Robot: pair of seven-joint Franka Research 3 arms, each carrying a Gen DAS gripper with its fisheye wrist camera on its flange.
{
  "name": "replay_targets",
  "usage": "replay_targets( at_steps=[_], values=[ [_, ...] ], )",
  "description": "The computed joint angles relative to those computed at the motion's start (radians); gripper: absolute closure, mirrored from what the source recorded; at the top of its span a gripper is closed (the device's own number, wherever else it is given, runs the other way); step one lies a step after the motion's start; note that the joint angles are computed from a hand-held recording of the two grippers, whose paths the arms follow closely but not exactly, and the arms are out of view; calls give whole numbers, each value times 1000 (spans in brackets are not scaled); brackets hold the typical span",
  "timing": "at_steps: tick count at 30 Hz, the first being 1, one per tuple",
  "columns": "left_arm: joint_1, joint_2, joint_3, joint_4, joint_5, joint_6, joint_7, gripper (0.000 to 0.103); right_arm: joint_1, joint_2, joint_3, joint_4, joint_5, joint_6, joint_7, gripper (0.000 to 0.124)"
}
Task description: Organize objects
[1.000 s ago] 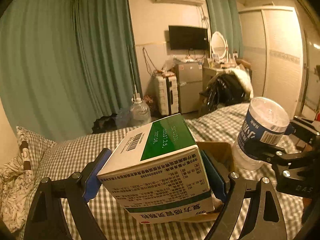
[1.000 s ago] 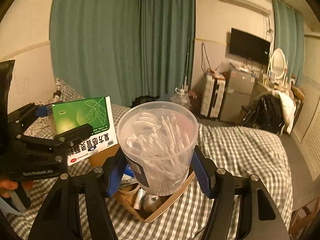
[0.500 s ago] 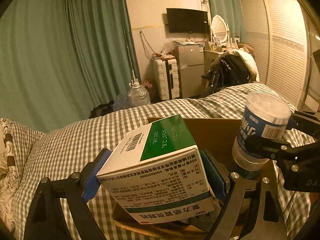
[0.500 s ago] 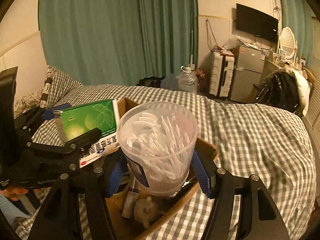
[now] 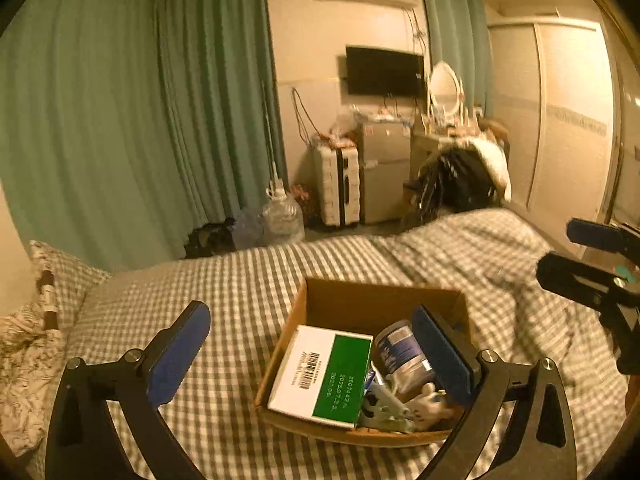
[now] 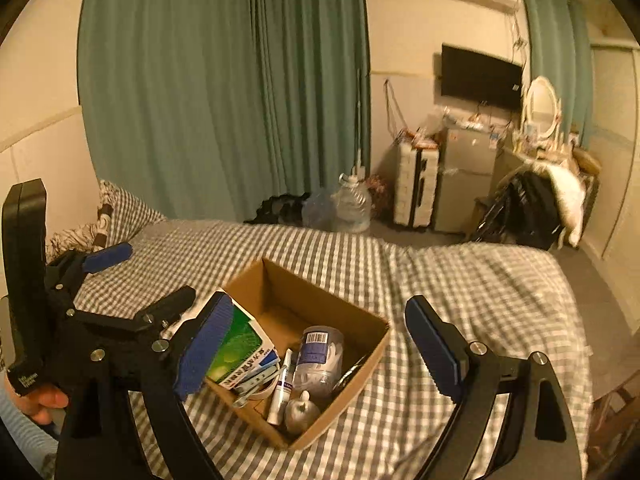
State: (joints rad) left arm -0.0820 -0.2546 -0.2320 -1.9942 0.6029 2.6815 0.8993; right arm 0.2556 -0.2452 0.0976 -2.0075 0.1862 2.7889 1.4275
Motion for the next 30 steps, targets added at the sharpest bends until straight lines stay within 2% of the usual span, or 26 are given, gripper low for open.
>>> replay_targets(
  at_steps=[2, 6, 14, 17, 20, 22, 25, 28, 30],
  values=[
    [1, -51, -8, 1, 9, -28, -8, 0, -13, -56, 15, -14, -27, -9, 31, 30],
    [4, -159, -11, -22, 3, -37, -8, 0, -54, -178, 67, -44, -97, -25, 110, 21],
    [40, -332, -33, -97, -30, -26, -43, 0, -138, -365, 156, -120, -192, -12, 233, 21],
    [67, -382, -44, -155, -32, 14, -99, 0, -156, -410, 178, -164, -198, -1, 274, 21],
    [95, -415, -59, -217, -32, 54, -161, 0, -157, -437, 194, -234, -189, 51, 309, 21],
    [123, -431, -83, -255, -26, 54, -212, 0, -157, -445, 201, -274, -185, 75, 321, 21],
    [146, -441, -111, -320, -8, 72, -284, 0, -180, -431, 235, -328, -191, 121, 355, 21],
    [166, -428, -136, -363, 19, 76, -333, 0, -238, -413, 296, -409, -215, 214, 407, 21],
    [195, -423, -165, -385, 59, 68, -377, 0, -233, -371, 297, -436, -212, 248, 411, 21]
  ],
)
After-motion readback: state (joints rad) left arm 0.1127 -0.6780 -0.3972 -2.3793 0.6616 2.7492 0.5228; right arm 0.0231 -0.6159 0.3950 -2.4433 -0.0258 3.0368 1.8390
